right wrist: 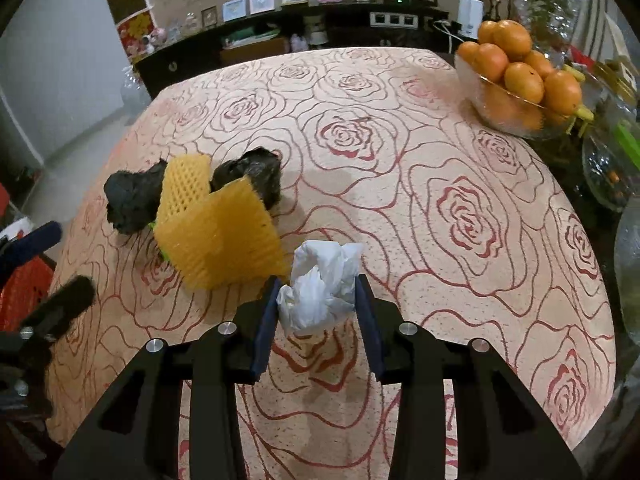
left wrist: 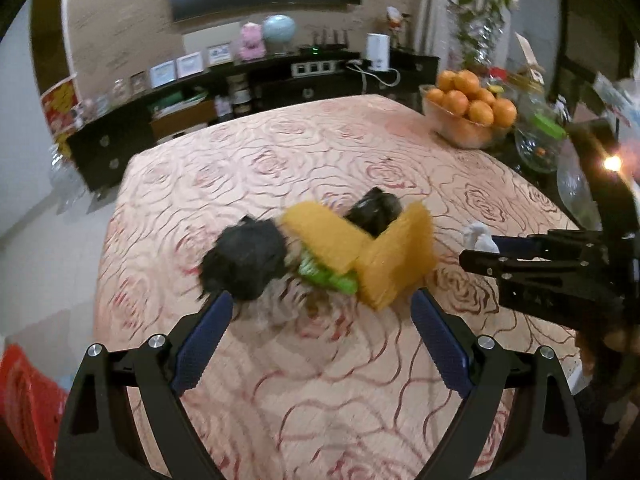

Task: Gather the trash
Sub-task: 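Grasp the yellow foam fruit net with the left tool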

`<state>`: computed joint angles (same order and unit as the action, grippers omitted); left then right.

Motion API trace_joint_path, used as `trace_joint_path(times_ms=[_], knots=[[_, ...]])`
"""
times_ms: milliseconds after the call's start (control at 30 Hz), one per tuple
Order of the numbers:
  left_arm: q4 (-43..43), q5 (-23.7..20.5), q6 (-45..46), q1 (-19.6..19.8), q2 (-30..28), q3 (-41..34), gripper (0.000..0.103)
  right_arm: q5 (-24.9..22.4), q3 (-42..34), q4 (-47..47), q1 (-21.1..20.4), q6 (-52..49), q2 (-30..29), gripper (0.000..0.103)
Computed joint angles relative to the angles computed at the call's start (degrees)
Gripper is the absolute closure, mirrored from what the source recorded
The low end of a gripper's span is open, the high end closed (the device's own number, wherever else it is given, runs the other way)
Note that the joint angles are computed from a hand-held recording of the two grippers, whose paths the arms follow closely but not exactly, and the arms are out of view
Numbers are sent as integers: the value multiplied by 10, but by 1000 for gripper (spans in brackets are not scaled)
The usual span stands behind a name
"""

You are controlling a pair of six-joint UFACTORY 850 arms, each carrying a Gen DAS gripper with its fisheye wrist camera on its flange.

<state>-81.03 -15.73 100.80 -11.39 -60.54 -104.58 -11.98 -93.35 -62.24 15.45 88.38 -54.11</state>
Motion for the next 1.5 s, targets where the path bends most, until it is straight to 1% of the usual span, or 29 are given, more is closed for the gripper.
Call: trace_joint_path(times_ms=[67,133,167,267,300,367,400,467,500,567,600,633,767,967,1167,1300,1500], knots=[[65,-2,-58,-6,-17,-29,24,1,9,-31,-3,41,6,66],[138,-16,-128,-11,-39,-65,28,-1,17,-56,-7,75,11,66],[175,-28,-166,-13,-51,-86,30,-1,18,-59,-8,82,12,66],[231,-60,-229,-14,-79,-132,32,5,27,-73,-13,106,18,66],[260,-77,-265,-14,-94,-159,32,8,29,-74,-14,110,19,66],[291,-105,-308,-13,-116,-196,40,10,31,-72,-16,111,20,66],[318,-126,-345,-13,-134,-226,42,11,32,-70,-16,112,20,66],[347,-158,-387,-12,-158,-267,55,12,34,-77,-18,124,21,66],[352,-169,-396,-12,-166,-279,58,12,34,-75,-19,123,21,66],[360,-190,-410,-11,-176,-295,74,14,34,-72,-20,123,21,66],[362,-194,-412,-12,-178,-296,78,15,35,-72,-20,123,22,66],[360,-197,-410,-11,-177,-293,85,15,35,-73,-20,123,22,66],[320,-191,-369,-9,-152,-250,88,15,34,-77,-19,125,21,66],[236,-175,-298,3,-102,-171,88,15,35,-120,-14,161,22,66],[163,-145,-228,17,-54,-100,88,11,36,-236,-4,254,25,66],[117,-129,-188,26,-28,-65,88,5,33,-285,2,291,25,66],[24,-98,-103,39,12,-8,88,-2,29,-351,11,337,25,66]])
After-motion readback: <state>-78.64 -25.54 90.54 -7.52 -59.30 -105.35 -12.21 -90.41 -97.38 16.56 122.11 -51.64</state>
